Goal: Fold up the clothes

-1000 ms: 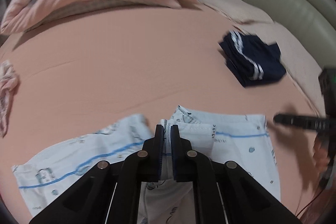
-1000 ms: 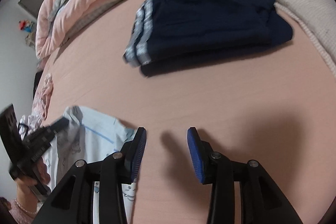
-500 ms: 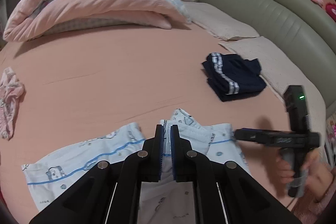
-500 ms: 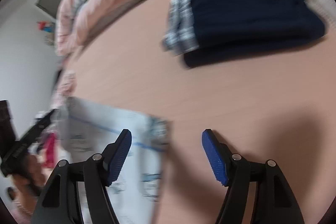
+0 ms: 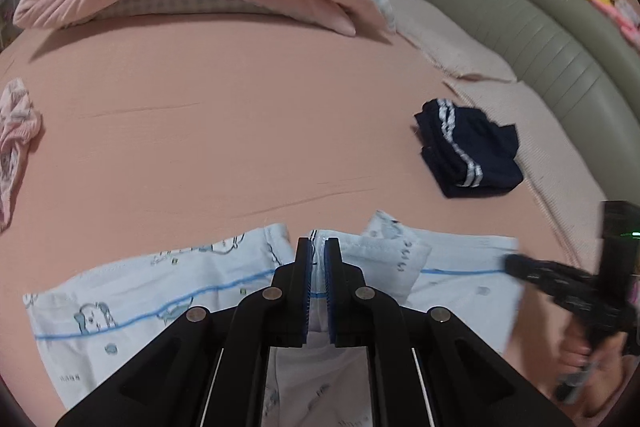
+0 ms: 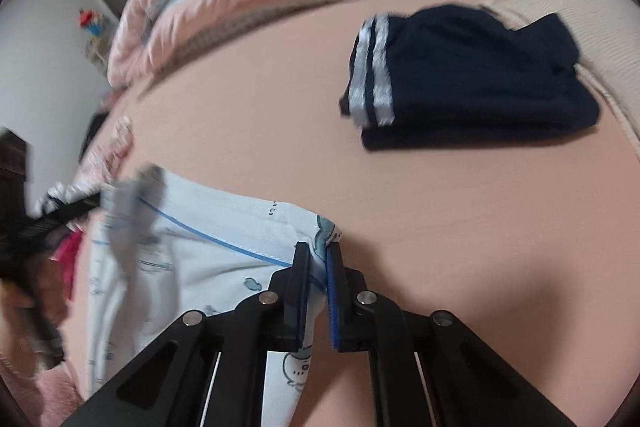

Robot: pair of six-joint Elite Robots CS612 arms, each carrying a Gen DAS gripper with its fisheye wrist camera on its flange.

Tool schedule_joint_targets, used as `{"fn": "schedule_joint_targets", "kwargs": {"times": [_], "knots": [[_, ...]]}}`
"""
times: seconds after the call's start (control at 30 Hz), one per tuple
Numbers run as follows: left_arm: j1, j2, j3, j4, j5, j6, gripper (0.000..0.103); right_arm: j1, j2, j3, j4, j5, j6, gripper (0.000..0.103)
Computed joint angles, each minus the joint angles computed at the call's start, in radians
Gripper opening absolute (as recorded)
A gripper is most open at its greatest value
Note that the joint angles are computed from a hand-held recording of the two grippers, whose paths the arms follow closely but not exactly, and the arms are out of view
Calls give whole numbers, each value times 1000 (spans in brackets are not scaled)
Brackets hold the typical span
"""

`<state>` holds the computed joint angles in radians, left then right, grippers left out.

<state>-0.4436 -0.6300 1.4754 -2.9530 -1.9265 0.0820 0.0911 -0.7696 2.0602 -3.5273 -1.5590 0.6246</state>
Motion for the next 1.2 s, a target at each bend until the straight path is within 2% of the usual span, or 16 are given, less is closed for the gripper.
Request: {"fn": "schedule_joint_targets", "kwargs": {"times": [0.13,0.2,0.23,0.37,0.4,0.43,0.47,0.53,0.57,0.63,0.73,0.8,0.93,1.1,1.17,1.2], "knots": [[-11,33,-51,22,43,-18,4,5,-31,35,8,-49,1,6],[-10,56,-88,45,58,-44,0,-7,-48,63,-2,-69,26,6],[-7,65,-103,54,46,-49,0,-14,-50,70,-15,-64,33,6],[13,79,-132,123,-96,-21,0,-43,-32,59,-76,1,38,8],[14,72,-123,128,-95,-10,0,-52,-21,48,-61,39,43,11],[13,64,-112,132,-91,0,0,-56,-8,30,-34,71,48,23],[10,55,-94,119,-58,11,1,-55,2,13,-5,89,45,33],[4,42,-65,110,-9,43,1,-43,15,-11,26,90,19,38],[2,36,-52,107,13,59,1,-34,22,-26,40,81,7,45],[2,33,-39,129,1,91,2,-26,37,-47,43,87,-6,55],[-8,29,-24,130,44,121,2,-20,60,-77,84,109,-7,59],[-13,28,-20,124,60,131,3,-7,74,-91,87,75,-18,60],[-15,33,-37,145,64,151,17,17,79,-106,97,5,-55,61],[-26,38,-39,116,129,185,20,26,80,-115,113,-17,-69,61],[-29,45,-46,95,150,180,41,25,81,-113,108,-17,-60,60],[-29,50,-54,93,152,178,41,24,81,-112,102,-21,-51,60]]}}
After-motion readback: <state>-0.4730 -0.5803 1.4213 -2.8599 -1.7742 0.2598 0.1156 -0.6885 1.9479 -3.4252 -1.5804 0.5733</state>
